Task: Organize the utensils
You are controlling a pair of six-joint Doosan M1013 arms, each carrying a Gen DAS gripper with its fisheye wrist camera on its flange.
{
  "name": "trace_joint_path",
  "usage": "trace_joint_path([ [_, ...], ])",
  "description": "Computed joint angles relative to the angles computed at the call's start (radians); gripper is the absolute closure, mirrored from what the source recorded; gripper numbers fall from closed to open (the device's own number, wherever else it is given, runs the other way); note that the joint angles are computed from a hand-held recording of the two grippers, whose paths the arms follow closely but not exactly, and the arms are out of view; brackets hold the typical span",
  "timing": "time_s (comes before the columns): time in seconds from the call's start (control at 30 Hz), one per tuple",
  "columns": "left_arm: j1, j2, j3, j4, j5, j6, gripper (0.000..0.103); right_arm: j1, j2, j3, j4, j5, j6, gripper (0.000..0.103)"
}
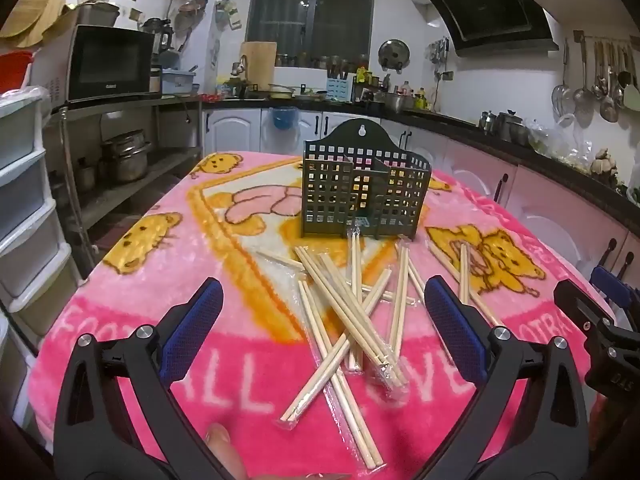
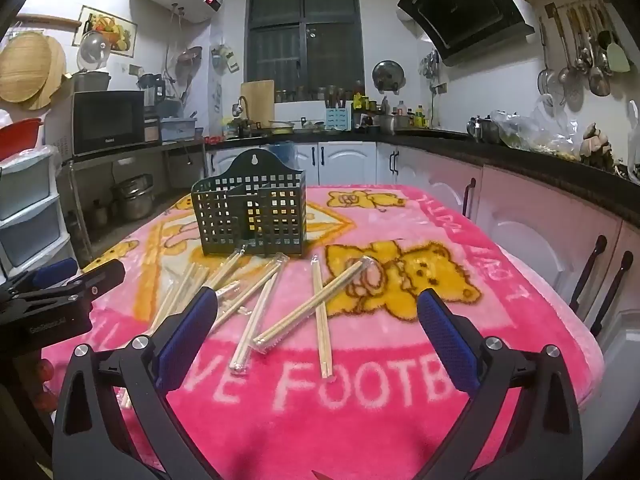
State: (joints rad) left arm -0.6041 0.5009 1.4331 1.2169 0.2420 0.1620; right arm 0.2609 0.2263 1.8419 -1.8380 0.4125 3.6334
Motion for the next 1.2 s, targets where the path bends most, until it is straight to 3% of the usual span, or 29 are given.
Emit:
trace_joint_path([
  [1.2, 0.0, 0.0, 0.005, 0.068, -0.003, -0.065, 0.01, 0.004, -0.004, 0.002, -0.024, 0.013, 0.01, 0.006],
])
